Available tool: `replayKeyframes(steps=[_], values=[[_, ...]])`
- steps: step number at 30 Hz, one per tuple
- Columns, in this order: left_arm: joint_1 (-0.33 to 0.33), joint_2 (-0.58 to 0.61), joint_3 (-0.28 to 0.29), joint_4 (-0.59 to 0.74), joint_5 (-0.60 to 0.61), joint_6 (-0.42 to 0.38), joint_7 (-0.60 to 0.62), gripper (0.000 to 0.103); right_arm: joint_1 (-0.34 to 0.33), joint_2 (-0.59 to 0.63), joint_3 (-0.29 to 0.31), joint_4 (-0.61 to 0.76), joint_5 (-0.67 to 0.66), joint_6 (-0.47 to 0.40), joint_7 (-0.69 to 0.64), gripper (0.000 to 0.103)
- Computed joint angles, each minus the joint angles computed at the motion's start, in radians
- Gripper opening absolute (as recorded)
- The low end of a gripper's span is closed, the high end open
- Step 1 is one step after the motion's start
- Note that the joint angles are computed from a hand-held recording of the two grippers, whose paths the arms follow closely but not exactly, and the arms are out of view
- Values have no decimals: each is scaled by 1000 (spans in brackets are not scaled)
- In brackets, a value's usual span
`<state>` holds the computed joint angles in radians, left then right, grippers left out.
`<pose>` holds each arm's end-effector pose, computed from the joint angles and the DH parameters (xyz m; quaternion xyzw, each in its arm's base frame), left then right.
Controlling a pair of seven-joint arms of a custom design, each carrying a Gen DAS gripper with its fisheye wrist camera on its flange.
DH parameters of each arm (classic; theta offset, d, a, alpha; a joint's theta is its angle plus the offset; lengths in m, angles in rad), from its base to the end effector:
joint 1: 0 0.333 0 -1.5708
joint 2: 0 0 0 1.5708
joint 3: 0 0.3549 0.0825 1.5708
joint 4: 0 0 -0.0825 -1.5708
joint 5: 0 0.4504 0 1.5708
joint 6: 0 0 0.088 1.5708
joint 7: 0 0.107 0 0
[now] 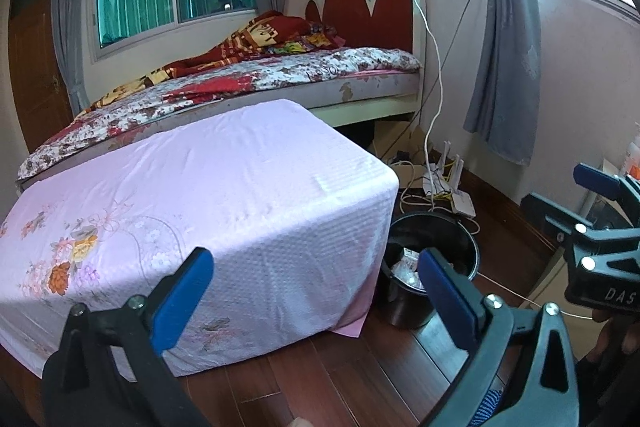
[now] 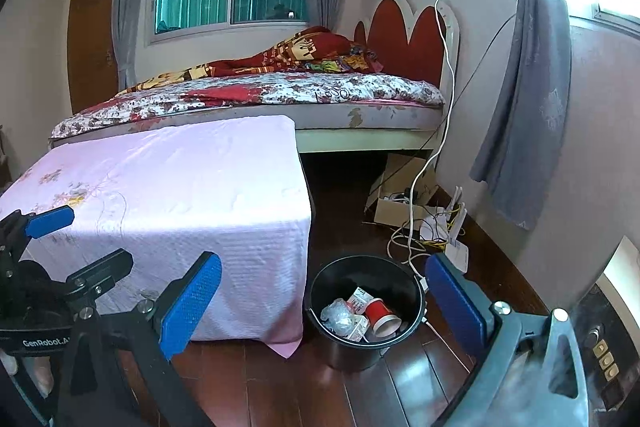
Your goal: Collect trash
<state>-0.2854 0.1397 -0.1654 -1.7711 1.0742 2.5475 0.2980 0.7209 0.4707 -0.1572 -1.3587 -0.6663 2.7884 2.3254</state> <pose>0.6413 -0.3160 0.5619 -0.6508 0.5876 -0.3024 0.3739 0.6651 0.4910 0.5791 -0.7124 0.4833 -0.3207 0.3950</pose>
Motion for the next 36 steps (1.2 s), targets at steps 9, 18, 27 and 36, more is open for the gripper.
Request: replayKeyframes(steps=[9, 18, 27, 36], values=[[-1, 1, 0, 3, -1, -2, 2, 102, 0, 1, 2, -1, 4, -5, -4, 103], [-2, 1, 0, 4, -1, 0, 3, 102, 3, 3, 2, 4, 4, -11, -2, 103], [-1, 6, 3, 16, 0, 6, 15, 102, 2, 3, 3, 2, 4, -8, 0, 103], [-7, 16, 5, 29, 7, 3, 14, 102, 3, 2, 3, -1, 4, -10, 6, 103]])
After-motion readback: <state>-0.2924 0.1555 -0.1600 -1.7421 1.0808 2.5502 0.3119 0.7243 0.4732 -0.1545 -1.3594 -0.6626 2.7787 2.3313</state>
